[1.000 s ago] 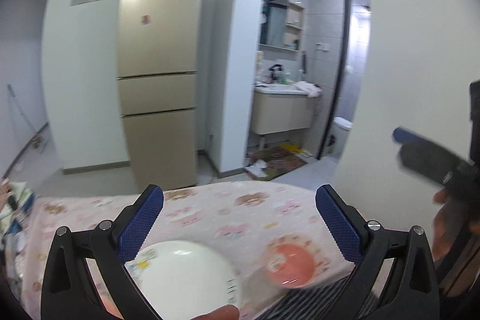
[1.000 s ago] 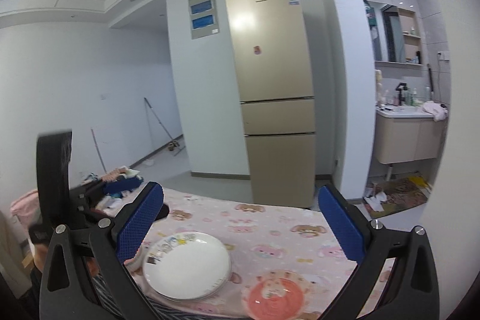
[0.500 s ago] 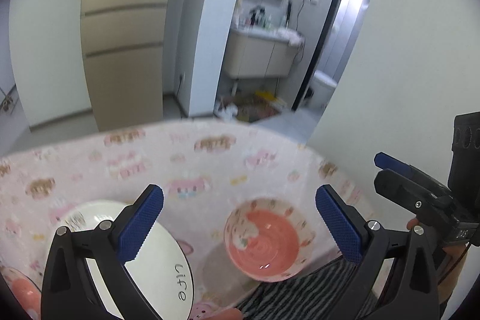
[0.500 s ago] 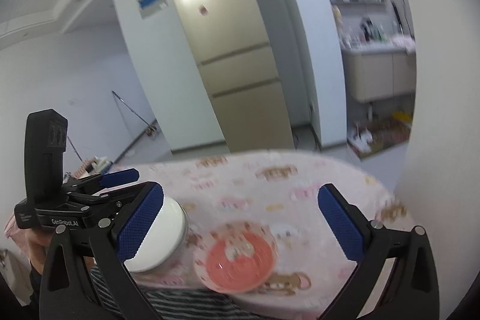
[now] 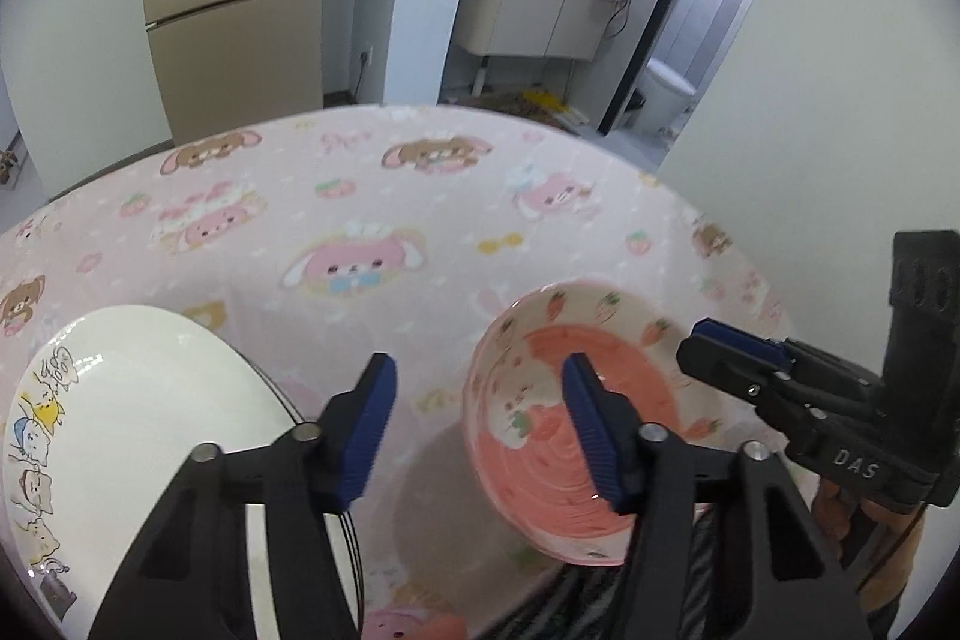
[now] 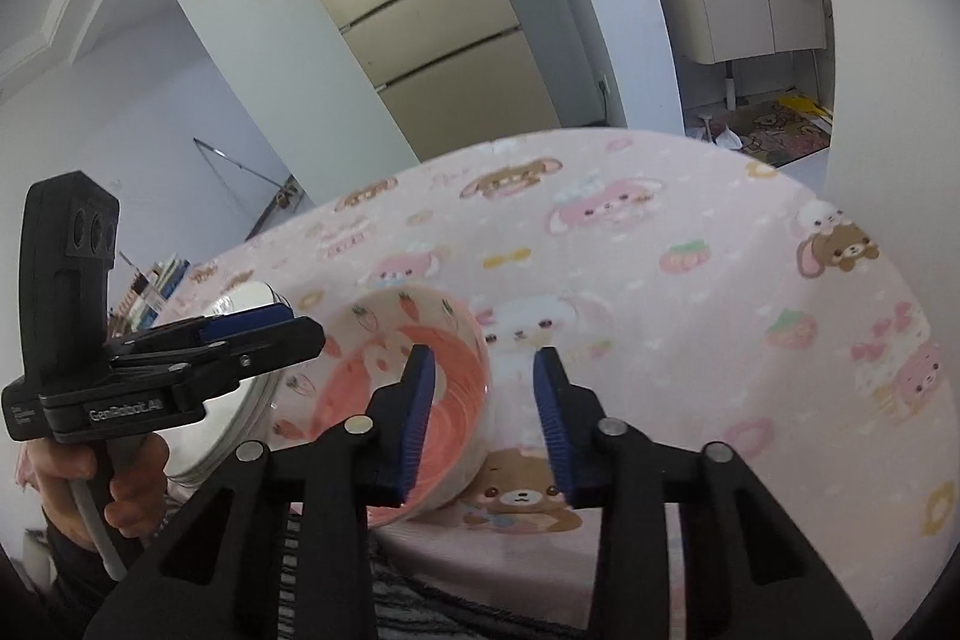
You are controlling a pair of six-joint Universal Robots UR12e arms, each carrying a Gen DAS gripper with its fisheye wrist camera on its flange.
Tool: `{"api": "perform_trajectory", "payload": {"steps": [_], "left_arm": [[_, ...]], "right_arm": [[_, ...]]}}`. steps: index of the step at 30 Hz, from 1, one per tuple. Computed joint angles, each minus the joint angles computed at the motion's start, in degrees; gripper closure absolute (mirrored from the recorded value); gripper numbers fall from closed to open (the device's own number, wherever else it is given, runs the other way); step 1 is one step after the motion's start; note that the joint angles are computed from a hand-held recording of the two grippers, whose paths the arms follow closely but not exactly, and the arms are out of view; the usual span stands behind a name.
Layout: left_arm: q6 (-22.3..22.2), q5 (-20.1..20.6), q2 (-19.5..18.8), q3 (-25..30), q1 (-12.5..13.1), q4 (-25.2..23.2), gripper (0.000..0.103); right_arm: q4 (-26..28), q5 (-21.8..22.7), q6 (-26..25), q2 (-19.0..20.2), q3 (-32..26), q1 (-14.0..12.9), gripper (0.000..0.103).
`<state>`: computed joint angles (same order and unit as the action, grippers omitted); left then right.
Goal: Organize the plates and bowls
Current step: 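Move both grippers down to the rims of the nested pink and white bowls, then close both grippers on the rims of the nested bowls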
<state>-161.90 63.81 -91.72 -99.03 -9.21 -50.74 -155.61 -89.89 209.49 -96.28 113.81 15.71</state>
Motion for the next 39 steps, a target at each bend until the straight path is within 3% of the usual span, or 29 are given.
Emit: {"api": "perform_trajectory", "payload": {"steps": [8, 10, 12, 15, 18, 25, 27, 30, 35, 39], "left_arm": [[0.6, 3.6, -0.8, -0.4, -1.2, -1.2, 0.058], [0.7, 4.3, -0.8, -1.0, -1.4, 0.2, 0.058], [1.1, 5.3, -0.7, -1.2, -1.8, 1.0, 0.058], [2.9, 6.7, -0.4, -2.2, -2.5, 2.8, 0.058], [3.9, 7.7, -0.2, -2.7, -3.0, 3.8, 0.058], [3.6, 6.1, 0.1, -3.1, -2.5, 4.8, 0.058], [3.3, 6.2, 0.2, -3.4, -2.6, 5.8, 0.072], [3.3, 5.6, 0.1, -3.4, -2.5, 5.6, 0.082], [4.5, 2.5, -0.3, -3.0, -2.0, 2.6, 0.083], [4.6, 2.3, -0.2, -3.2, -2.1, 2.9, 0.083]], "right_arm": [[2.6, -1.7, -1.6, 1.9, -1.1, 1.2, 0.076], [3.1, -1.8, -1.8, 2.1, -1.3, 1.3, 0.078], [3.0, -2.4, -2.6, 2.3, -1.4, 1.7, 0.087], [3.8, -4.3, -3.4, 2.6, -1.9, 2.4, 0.088], [2.9, -2.3, -2.2, 2.3, -1.1, 1.6, 0.089], [3.7, 1.2, -0.1, 2.2, -0.6, 0.3, 0.089], [3.5, 1.7, -0.1, 2.2, -0.5, 0.2, 0.089], [3.6, 2.4, -0.1, 2.3, -0.4, 0.0, 0.089], [3.8, 2.8, -0.1, 2.3, -0.5, 0.0, 0.089], [3.7, 3.7, 0.1, 2.4, -0.5, -0.3, 0.089]]}}
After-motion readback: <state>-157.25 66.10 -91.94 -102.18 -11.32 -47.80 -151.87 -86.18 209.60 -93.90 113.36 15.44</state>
